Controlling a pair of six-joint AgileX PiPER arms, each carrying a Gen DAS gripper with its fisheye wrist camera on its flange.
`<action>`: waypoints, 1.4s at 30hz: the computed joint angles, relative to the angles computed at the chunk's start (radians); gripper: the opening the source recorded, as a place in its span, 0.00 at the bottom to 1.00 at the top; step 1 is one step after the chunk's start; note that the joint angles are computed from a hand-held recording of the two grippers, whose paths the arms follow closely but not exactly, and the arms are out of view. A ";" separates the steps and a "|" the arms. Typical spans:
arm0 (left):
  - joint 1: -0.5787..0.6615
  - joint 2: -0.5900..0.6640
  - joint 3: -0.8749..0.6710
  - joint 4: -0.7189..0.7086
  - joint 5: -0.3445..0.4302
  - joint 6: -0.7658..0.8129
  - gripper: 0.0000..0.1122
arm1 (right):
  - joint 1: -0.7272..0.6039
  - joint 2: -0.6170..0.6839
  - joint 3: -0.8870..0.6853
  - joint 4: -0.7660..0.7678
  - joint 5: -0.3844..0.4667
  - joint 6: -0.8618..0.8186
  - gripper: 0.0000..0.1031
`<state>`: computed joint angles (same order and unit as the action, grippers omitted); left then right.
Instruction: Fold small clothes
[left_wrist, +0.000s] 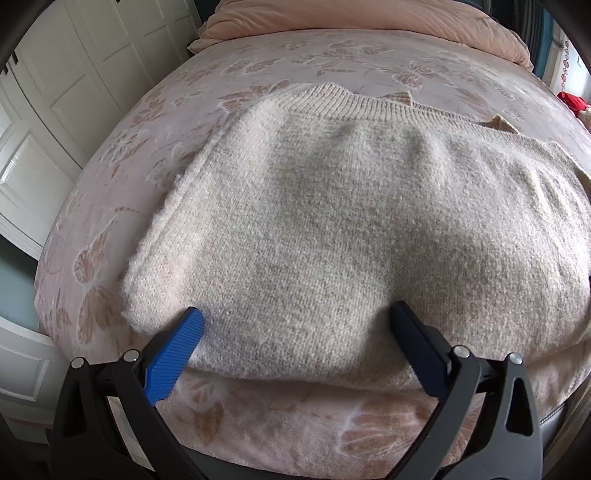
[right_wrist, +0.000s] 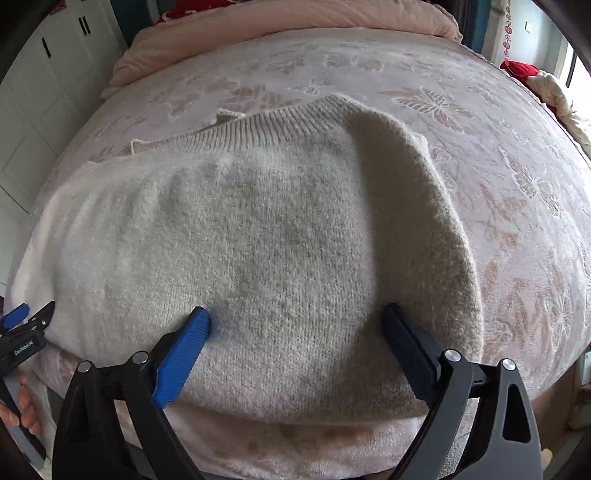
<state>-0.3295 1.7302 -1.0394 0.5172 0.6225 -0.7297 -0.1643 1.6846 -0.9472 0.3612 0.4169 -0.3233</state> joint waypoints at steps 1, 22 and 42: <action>0.008 -0.015 0.010 -0.014 -0.014 0.017 0.88 | -0.012 -0.028 0.014 0.012 0.010 -0.018 0.89; 0.465 -0.178 0.076 -0.895 -0.019 0.762 0.15 | -0.334 -0.092 0.006 0.400 0.249 -0.437 0.19; 0.519 -0.162 0.042 -1.001 -0.050 0.856 0.86 | -0.304 -0.025 0.002 0.287 0.174 -0.386 0.86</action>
